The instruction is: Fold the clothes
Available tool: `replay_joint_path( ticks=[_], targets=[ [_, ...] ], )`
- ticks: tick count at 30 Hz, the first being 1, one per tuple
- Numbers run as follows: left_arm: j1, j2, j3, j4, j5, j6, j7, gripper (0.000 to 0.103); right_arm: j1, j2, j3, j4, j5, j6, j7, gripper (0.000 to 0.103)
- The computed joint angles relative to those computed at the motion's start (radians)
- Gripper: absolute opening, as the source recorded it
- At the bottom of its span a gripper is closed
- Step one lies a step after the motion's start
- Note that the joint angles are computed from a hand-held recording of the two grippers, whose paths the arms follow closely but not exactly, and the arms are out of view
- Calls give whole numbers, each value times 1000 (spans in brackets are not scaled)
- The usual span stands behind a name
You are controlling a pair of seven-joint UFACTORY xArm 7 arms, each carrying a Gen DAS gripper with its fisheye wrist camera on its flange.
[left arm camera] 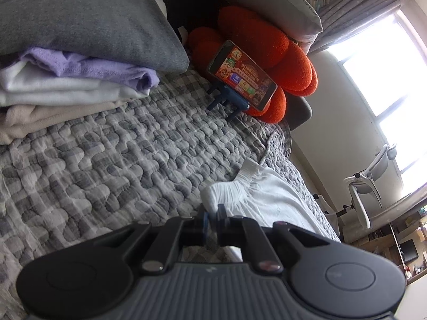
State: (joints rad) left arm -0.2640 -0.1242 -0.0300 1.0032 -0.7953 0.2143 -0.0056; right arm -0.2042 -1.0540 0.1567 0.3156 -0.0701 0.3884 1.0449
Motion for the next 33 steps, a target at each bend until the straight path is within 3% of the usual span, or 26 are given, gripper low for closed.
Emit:
replay_joint_path(
  ticks=[6, 12, 14, 18, 20, 21, 23, 26, 28, 30, 31, 33],
  targets=[
    [1, -8, 8, -14, -2, 25, 38, 6, 5, -93, 66, -18, -19, 109, 53, 0],
    [-11, -16, 21, -34, -82, 30, 133, 6, 18, -154, 132, -34, -81, 164, 110, 0],
    [-4, -9, 13, -36, -59, 38, 128, 6, 35, -114, 121, -11, -102, 185, 81, 0],
    [-1, 3, 18, -40, -118, 81, 160, 11, 81, -61, 71, -19, -113, 185, 25, 2],
    [19, -5, 14, -49, -89, 104, 132, 35, 85, -76, 48, -16, -130, 192, -22, 8],
    [24, -15, 16, -54, -90, 111, 133, 39, 73, -87, 37, -8, -145, 198, -49, 13],
    [50, -34, 8, -55, -3, 114, 70, 47, 49, -102, 10, 11, -165, 203, -102, 13],
    [80, -29, -2, -15, 152, 100, -15, 50, -4, -59, -51, 65, -169, 167, -167, 13],
    [80, 36, -8, 84, 220, 104, -38, 53, -19, 20, -105, 116, -160, 108, -231, 14],
    [70, 126, -18, 213, 207, 148, 15, 61, 14, 136, -156, 196, -144, 78, -341, 14],
    [70, 180, -33, 283, 226, 171, 23, 68, 35, 194, -167, 237, -158, 56, -419, 14],
    [67, 296, -60, 429, 310, 216, -6, 68, 82, 307, -195, 327, -179, 24, -581, 16]
  ],
)
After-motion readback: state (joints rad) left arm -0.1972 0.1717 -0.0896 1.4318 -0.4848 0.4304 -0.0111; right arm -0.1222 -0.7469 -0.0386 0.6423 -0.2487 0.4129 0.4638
